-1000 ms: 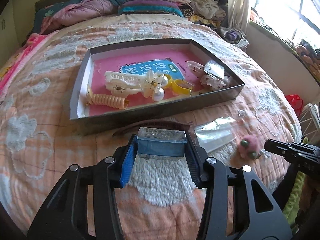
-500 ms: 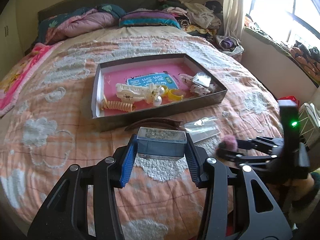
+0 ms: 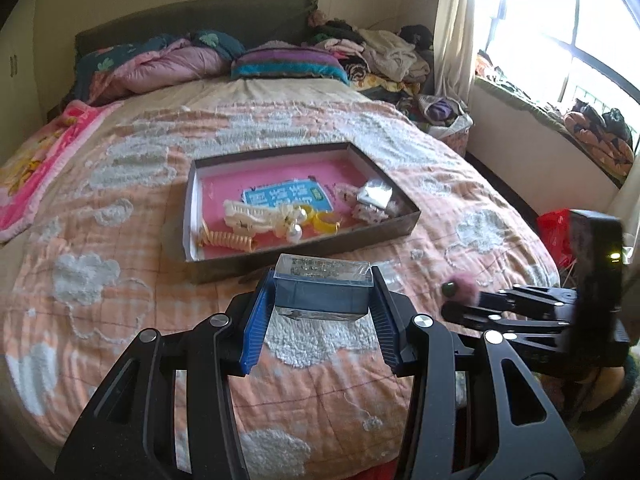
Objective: Organize jewelry
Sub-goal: 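Carry the blue clip and pompom over the tray and open both tools inside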
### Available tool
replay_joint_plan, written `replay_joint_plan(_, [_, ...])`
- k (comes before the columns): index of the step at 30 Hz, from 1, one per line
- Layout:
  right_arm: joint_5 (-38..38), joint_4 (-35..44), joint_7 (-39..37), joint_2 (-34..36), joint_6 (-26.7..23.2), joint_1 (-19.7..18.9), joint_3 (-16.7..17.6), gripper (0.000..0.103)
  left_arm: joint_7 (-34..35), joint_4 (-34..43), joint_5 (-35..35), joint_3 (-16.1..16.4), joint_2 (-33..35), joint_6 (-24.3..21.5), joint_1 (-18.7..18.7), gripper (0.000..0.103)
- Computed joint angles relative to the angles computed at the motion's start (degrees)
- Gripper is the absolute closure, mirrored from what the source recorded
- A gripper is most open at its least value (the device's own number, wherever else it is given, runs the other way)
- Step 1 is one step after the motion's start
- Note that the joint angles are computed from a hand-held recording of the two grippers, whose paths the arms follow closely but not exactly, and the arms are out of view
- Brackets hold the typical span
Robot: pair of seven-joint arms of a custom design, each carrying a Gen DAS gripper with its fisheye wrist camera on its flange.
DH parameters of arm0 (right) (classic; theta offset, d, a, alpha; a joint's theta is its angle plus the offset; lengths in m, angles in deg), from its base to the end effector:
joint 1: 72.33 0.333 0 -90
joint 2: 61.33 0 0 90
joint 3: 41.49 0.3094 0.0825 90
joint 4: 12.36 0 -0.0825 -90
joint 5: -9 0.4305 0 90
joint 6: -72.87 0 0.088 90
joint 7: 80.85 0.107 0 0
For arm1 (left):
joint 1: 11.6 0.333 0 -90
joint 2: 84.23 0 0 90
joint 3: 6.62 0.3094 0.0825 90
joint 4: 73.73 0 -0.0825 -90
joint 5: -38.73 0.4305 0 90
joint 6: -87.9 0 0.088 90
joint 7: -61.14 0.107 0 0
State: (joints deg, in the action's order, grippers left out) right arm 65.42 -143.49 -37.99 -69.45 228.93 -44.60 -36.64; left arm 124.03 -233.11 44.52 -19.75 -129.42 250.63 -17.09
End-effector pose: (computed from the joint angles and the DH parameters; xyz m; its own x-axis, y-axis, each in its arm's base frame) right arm 0.4941 0.2799 0.4301 0.6246 -0.7144 -0.3154 -0.6902 -0.3160 -0.6510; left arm 0.3841 -0.1345 0.4949 0.0133 -0.9948 0.1009 -0.6593 -0.0846 -0.7471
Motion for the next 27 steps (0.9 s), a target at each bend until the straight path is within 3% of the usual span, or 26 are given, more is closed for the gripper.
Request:
replay_joint_plan(12, [3.2, 1.1, -1.9, -5.0, 1.4, 0.8, -2.0, 0.073, -0.5, 0.8, 0.9, 0.5, -1.2, 1.3, 2.5, 0.065])
replay_joint_plan(18, [1.6, 4.4, -1.0, -4.5, 2.6, 0.7, -2.5, 0.073, 0.8, 4.4, 2.1, 0.5, 1.4, 2.8, 5.3, 0.065])
replay_joint_plan(27, [0.9, 11.2, -1.1, -0.2, 3.7, 0.2, -1.9, 0.073, 3.3, 11.0, 1.9, 1.8, 9.8, 2.9, 6.4, 0.065])
